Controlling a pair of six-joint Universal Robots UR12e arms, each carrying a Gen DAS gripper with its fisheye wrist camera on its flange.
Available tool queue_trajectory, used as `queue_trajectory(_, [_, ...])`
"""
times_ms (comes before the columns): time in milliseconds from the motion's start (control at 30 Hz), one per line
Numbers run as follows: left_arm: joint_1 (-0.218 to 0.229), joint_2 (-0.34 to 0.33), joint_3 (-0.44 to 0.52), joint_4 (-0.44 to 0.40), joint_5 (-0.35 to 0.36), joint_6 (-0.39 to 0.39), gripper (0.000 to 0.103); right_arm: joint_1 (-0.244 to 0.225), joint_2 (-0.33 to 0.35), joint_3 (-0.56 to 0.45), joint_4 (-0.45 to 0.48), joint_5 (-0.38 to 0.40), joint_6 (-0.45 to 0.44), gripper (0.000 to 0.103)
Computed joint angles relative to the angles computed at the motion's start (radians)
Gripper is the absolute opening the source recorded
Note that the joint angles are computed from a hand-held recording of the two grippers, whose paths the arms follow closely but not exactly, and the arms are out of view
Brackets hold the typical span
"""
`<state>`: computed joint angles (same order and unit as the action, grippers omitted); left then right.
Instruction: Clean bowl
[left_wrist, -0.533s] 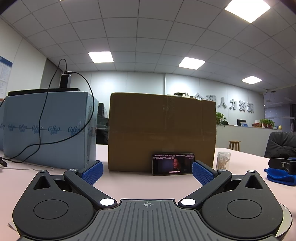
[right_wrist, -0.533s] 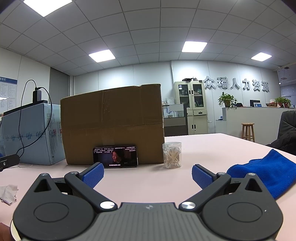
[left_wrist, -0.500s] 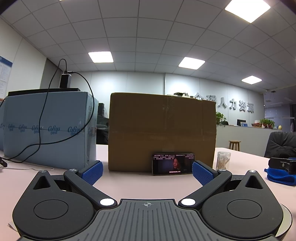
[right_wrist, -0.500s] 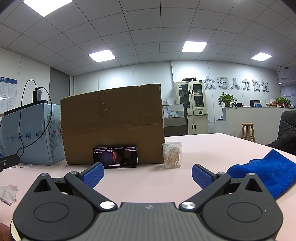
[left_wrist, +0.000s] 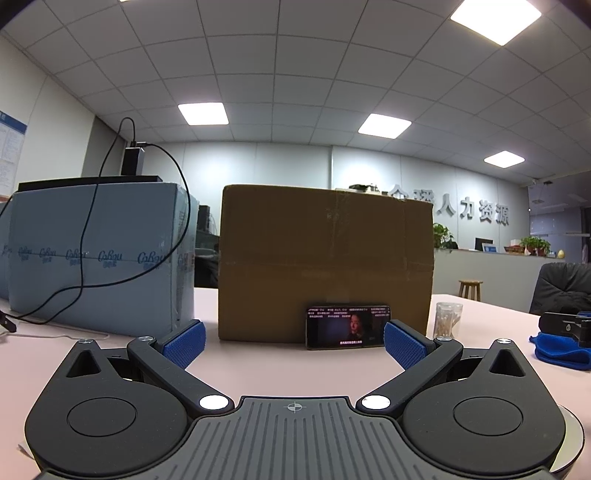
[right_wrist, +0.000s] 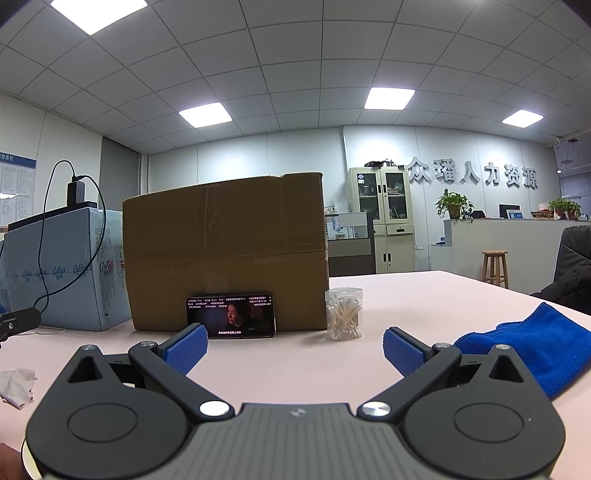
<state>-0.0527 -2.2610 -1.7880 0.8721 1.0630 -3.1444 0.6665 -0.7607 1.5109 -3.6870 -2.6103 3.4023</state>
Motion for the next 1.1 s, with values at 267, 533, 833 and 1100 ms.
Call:
queue_trajectory(267, [-0.001, -0.004, 0.008, -0.002, -0.002, -0.001, 0.103, 0.002, 0.000, -0.002, -0.004, -0.006, 0.000, 0.103])
queue_trajectory(533, [0.002, -0.009, 0.012, 0.009, -0.009, -0.008, 0.103, 0.002, 0.006, -0.015, 0.001, -0.011, -0.009, 0.103])
queue_trajectory(833, [0.012, -0.014, 0.016, 0.016, -0.054, -0.031, 0.103, 0.001, 0.009, -0.022, 0.007, -0.010, -0.009, 0.103])
queue_trajectory(1100, [0.009, -0.016, 0.018, 0.014, -0.042, -0.029, 0.103, 0.004, 0.011, -0.017, -0.008, -0.013, -0.015, 0.103])
